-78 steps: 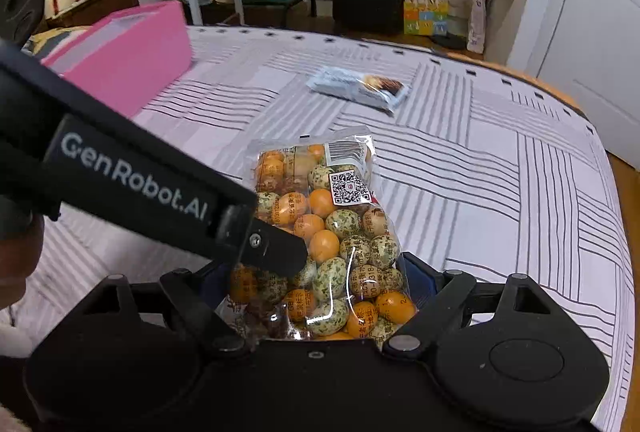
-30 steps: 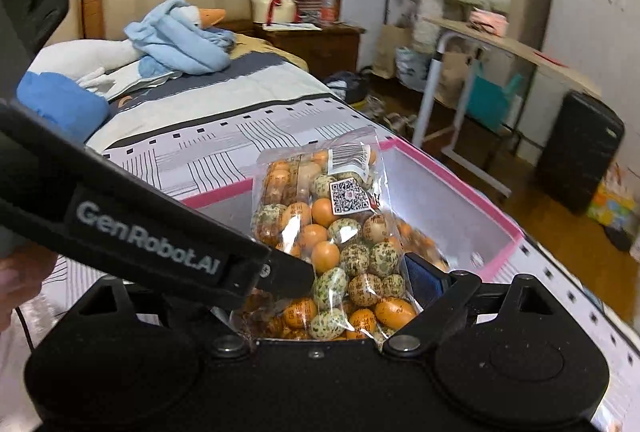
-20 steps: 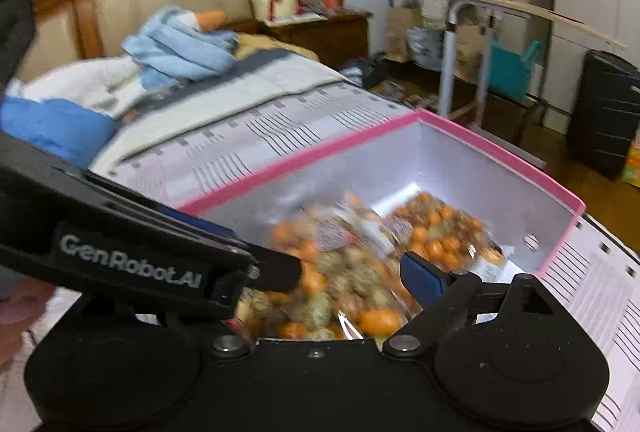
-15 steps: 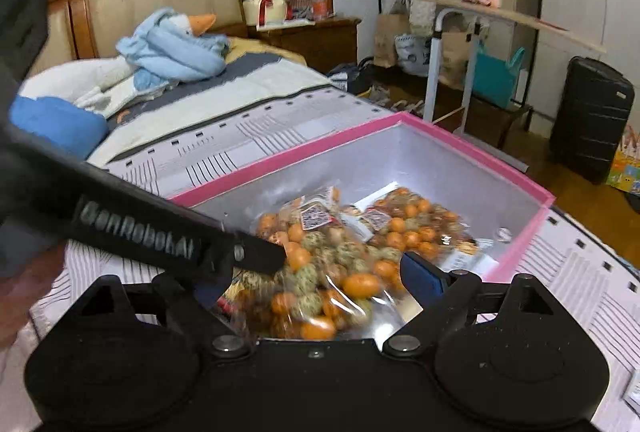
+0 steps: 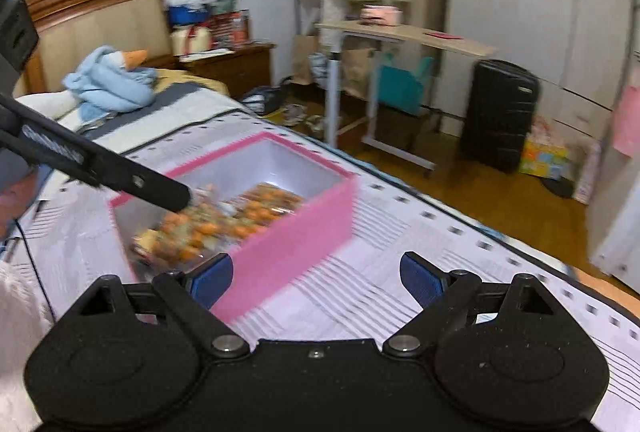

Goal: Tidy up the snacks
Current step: 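Move the left tool to the white snack bar and grasp it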

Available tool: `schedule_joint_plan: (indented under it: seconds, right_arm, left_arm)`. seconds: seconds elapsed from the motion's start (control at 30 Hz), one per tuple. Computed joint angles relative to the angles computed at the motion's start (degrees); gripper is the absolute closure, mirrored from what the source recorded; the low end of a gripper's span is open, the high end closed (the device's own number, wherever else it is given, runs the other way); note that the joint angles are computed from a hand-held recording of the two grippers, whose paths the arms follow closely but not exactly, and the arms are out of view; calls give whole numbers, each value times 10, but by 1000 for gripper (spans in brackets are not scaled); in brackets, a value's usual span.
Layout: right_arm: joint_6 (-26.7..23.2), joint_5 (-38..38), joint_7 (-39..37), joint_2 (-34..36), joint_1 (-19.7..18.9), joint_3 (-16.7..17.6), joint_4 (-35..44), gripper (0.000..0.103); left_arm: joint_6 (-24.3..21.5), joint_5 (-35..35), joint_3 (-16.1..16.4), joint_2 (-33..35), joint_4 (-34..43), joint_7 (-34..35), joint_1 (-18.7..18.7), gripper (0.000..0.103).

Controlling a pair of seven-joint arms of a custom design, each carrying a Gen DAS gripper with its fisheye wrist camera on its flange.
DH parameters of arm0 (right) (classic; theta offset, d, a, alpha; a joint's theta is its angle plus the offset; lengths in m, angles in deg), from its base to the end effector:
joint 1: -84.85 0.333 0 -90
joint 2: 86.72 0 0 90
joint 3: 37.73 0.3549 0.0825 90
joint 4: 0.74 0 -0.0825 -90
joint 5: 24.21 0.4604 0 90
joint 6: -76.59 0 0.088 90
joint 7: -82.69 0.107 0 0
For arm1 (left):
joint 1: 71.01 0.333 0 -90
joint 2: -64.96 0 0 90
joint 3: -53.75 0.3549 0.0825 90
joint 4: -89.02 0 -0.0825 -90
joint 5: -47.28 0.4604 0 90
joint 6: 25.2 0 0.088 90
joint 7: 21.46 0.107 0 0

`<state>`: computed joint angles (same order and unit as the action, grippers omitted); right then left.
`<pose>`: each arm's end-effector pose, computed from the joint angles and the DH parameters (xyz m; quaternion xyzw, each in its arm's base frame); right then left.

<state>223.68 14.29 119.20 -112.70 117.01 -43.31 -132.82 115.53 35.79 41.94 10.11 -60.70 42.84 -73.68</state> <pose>0.4727 0.2180 0.6118 -0.8592 0.2749 -0.1271 0.4123 0.3508 -0.1097 0.6286 -0.7464 0.5423 -0.3474 0.1677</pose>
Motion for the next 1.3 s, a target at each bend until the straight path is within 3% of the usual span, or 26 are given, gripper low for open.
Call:
schedule_joint_plan:
  seconds: [0.23,0.43,0.53,0.6,0.67,0.8,0.9,1.03,1.13,1.3]
  right_arm:
    - [46,-40,43,18,-44,-12,-13,10]
    - [69,-50,57,72,-70,-18,-2,10]
    - [73,-35,63,103,-80,-19,7,10]
    - [78,11,25,120,-76,-26,12,10]
    - [90,35,2,140,-84,-19,18,10]
    - [98,48,-10,176,-109,7,33,10]
    - [112,55,-23,205,-126,25,46,10]
    - [152,17,22,238,-151,49,59,10]
    - [118,13,49,256,-172,57,82,13]
    - [113,68,23,264,-190,75,86,19]
  left_arm:
    - [33,-23,-11,120,82,12,-40,53]
    - [95,-52,-13,217,128,16,-69,52]
    - [129,-64,-14,265,138,12,-78,53]
    - [162,-62,-21,301,142,3,-76,53]
    - [186,-58,-26,338,151,-11,-73,53]
    - [205,-107,-3,400,178,2,-103,53]
    - [225,-91,-12,442,200,-20,-93,53]
    - [264,-61,-17,503,227,-57,-85,53]
    - [266,-10,-15,543,250,-100,-81,53]
    - [274,-44,-6,588,273,-59,-93,56]
